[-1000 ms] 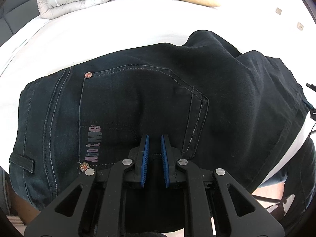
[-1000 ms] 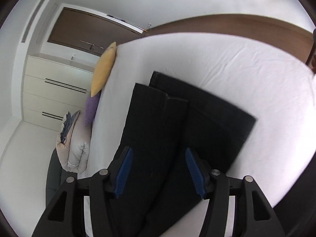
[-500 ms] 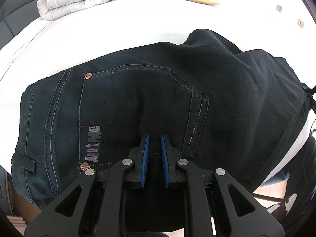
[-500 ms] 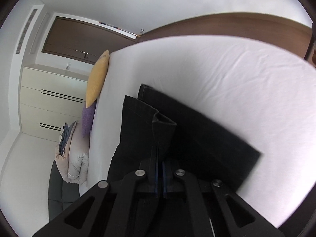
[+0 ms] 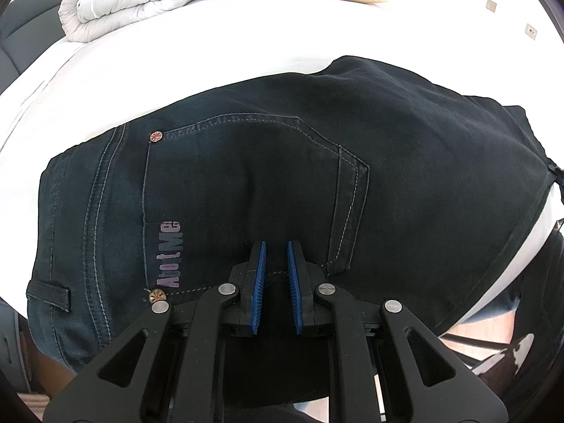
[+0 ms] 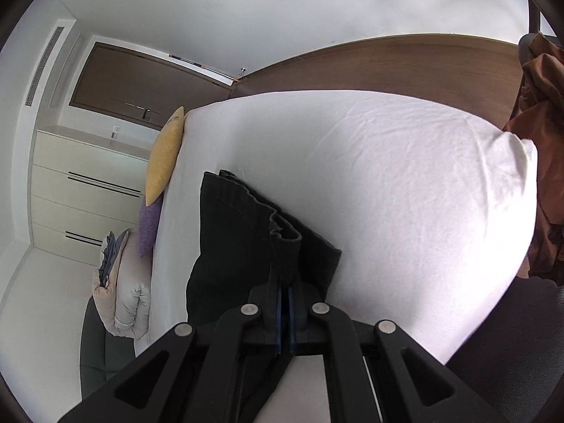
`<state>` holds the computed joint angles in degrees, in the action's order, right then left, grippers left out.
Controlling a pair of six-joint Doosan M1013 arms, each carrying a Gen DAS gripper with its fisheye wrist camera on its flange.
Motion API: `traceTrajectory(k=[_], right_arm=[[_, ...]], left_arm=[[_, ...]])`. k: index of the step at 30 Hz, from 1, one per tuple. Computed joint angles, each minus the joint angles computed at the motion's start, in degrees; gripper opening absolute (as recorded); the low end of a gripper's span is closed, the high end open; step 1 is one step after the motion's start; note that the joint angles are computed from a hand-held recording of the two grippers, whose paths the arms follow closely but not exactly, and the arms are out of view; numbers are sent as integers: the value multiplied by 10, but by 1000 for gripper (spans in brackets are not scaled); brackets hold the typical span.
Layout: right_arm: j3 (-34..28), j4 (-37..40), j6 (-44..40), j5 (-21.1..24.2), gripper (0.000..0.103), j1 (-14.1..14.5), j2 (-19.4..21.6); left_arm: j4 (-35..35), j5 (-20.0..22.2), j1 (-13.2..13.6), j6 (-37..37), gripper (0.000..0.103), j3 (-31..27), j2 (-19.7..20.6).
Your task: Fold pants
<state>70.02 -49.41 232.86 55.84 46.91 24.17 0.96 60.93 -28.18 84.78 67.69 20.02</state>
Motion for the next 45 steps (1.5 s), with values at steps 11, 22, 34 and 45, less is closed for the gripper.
traceTrajectory(k=[11,22,34,45], right_arm=[[15,2,5,-17,0,-4,-3],[-86,84,-237,-17,57,16,26],[-177,391,-446,-183,32,-13,114],[-170,426,-440,-195,35,-14,115]], left_arm=[[-3,-5,3,5,13,20,-19],[-18,-38,8,-5,13,55,-42],[-31,-46,13,1,13,62,-47],[-23,-44,10,-6,13,60,-47]])
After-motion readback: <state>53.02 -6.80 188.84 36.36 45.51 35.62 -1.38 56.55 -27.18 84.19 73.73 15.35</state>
